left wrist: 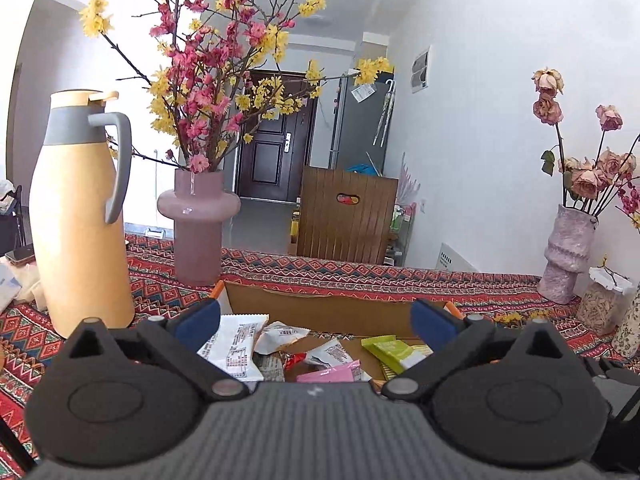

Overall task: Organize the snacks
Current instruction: 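Open both grippers to drop the packets into the box, then move both grippers back toward the last white packets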

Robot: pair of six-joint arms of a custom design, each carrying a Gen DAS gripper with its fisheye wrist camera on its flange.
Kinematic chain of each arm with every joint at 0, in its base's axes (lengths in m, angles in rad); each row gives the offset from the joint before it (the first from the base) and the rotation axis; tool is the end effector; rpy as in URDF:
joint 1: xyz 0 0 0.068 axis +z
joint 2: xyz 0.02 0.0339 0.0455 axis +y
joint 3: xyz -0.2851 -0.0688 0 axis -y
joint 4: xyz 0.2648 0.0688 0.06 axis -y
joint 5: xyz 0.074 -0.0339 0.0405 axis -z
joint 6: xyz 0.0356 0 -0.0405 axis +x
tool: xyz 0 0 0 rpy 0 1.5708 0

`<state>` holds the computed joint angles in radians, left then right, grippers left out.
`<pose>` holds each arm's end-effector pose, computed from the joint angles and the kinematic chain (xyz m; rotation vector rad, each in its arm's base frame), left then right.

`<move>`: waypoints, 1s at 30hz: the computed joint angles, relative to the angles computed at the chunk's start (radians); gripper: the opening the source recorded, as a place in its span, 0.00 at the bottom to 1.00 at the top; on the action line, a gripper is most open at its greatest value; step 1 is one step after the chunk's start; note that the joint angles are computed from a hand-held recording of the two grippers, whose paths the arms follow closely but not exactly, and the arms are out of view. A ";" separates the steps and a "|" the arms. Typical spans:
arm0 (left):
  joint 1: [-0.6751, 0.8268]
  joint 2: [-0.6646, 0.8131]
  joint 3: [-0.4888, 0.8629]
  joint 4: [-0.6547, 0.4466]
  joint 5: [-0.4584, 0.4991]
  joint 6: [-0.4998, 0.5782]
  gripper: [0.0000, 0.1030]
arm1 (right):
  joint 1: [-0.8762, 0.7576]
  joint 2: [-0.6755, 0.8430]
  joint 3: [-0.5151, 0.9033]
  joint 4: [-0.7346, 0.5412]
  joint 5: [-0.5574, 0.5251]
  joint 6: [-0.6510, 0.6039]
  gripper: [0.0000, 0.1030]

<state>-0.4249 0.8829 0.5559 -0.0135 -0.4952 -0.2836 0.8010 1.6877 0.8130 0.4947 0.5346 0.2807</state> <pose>0.1968 -0.0705 0.2704 -0.1980 1.8586 -0.0148 0.2679 0.2504 0.1931 -0.1457 1.8957 0.2131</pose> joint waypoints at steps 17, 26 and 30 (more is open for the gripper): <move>0.150 -0.375 -0.156 -0.354 0.138 0.058 1.00 | 0.182 -0.208 -0.187 -0.225 0.089 0.154 1.00; 0.319 -0.423 -0.285 -0.353 0.254 0.114 1.00 | 0.238 -0.196 -0.233 -0.264 0.107 0.275 1.00; 0.356 -0.405 -0.302 -0.328 0.298 0.125 1.00 | 0.267 -0.167 -0.210 -0.299 0.129 0.304 1.00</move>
